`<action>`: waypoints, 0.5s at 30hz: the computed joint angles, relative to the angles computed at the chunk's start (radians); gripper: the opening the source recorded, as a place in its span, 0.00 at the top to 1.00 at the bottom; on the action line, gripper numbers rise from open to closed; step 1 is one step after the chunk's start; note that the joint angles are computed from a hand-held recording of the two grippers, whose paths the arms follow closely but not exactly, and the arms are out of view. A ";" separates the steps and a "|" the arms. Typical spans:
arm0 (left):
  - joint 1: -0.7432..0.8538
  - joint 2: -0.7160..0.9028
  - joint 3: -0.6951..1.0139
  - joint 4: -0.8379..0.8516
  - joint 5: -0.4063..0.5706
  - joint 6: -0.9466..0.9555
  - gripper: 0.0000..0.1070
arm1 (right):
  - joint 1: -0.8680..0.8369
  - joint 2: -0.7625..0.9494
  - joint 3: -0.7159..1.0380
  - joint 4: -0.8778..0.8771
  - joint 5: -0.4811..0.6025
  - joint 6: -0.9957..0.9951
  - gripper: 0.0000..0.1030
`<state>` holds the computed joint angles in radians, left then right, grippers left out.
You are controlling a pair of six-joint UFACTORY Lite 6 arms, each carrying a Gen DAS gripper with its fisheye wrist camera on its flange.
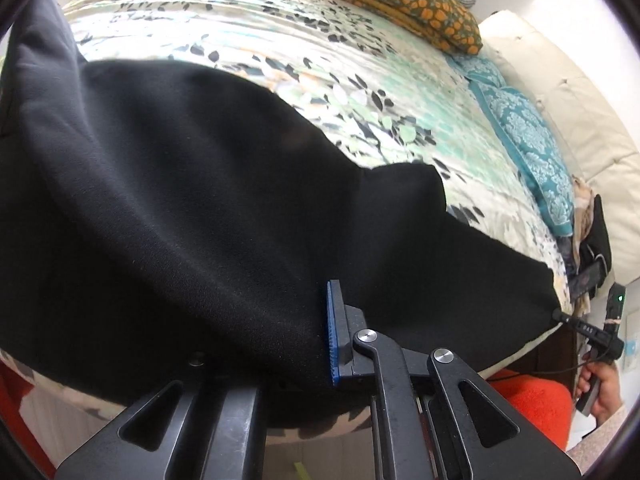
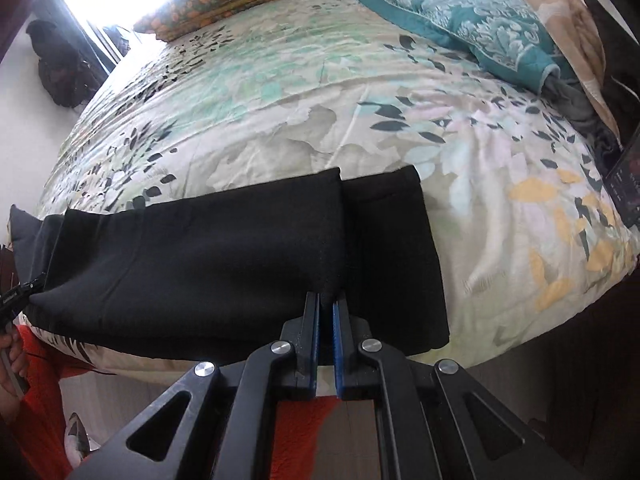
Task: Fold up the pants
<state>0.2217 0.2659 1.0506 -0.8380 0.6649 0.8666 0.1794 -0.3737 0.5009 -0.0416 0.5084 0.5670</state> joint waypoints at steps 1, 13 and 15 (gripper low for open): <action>-0.015 -0.002 -0.015 0.001 -0.004 -0.012 0.95 | -0.035 -0.002 -0.019 0.025 0.000 -0.038 0.94; -0.133 -0.028 -0.060 0.018 -0.018 -0.014 0.95 | -0.234 -0.070 -0.083 0.073 -0.002 -0.135 0.94; -0.144 -0.017 -0.056 0.019 -0.023 -0.016 0.95 | -0.243 -0.091 -0.093 0.086 0.000 -0.143 0.94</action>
